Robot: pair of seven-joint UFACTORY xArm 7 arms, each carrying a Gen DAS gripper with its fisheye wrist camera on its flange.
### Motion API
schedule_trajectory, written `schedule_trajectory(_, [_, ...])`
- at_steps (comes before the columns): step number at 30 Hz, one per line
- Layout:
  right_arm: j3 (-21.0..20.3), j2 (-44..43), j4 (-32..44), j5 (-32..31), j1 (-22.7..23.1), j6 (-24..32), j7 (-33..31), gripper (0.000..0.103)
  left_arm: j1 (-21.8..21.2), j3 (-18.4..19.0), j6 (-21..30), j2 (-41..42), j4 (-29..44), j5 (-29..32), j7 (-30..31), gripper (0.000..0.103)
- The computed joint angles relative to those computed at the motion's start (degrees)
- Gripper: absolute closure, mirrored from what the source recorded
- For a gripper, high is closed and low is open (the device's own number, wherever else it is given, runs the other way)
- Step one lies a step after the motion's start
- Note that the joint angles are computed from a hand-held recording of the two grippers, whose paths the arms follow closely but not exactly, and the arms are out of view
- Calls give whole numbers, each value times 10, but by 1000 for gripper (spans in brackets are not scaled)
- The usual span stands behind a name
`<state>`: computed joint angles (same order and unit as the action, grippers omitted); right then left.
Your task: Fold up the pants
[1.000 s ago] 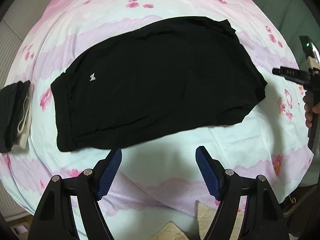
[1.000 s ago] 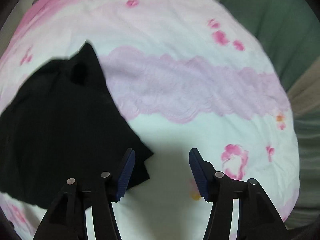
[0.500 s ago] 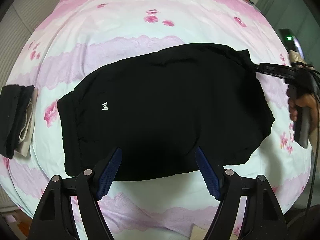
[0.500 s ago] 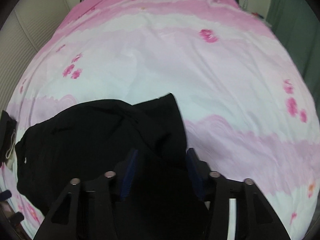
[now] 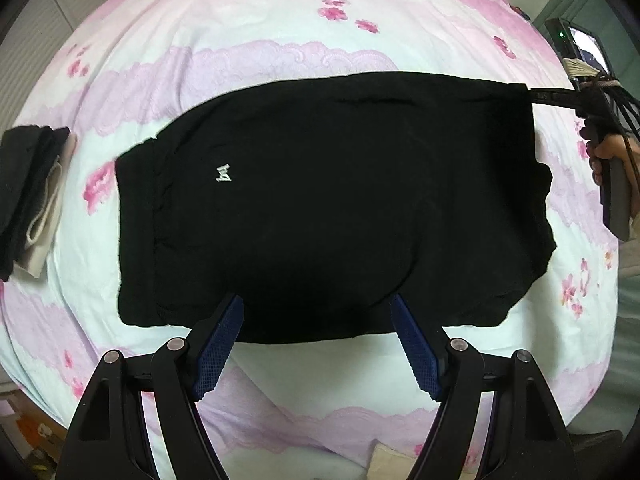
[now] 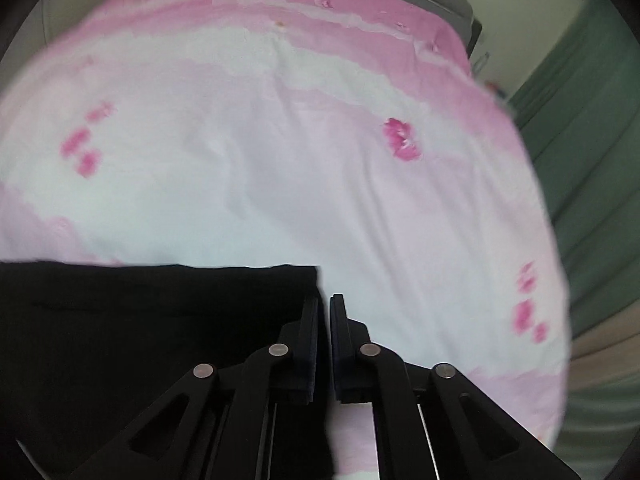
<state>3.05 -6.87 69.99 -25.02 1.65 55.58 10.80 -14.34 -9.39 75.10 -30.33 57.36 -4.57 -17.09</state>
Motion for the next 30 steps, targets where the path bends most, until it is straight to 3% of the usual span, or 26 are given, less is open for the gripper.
schedule_trajectory(1, [6, 3, 5, -22, 0, 12, 13, 60, 0, 1, -1, -3, -2, 3, 2, 27])
schedule_trajectory(3, [16, -12, -6, -73, 1, 18, 60, 37, 2, 6, -3, -18, -12, 6, 8, 27])
schedule_trajectory(6, [27, -60, -29, -109, 3, 30, 98, 36, 12, 15, -1, -49, -36, 9, 12, 27])
schedule_trajectory(8, [24, -106, -50, -83, 5, 25, 84, 36, 23, 27, 9, -76, -57, 9, 12, 27])
schedule_trajectory(13, [-7, -261, -130, 88, 32, 36, 5, 36, 51, 46, 48, -144, -109, 14, 17, 27])
schedule_trajectory(18, [-3, -406, -236, 200, 56, 92, -28, 36, 77, 57, 70, -202, -154, 11, 10, 27])
schedule_trajectory(20, [0, -443, -273, 233, 66, 116, -38, 36, 86, 39, 77, -214, -161, 30, 2, 27])
schedule_trajectory(25, [2, -516, -344, 300, 75, 162, -24, 37, 14, 2, 7, -264, -191, 62, 103, 27])
schedule_trajectory(30, [-4, -547, -377, 336, 73, 174, -7, 39, -66, -55, -109, -232, -215, 91, 232, 27])
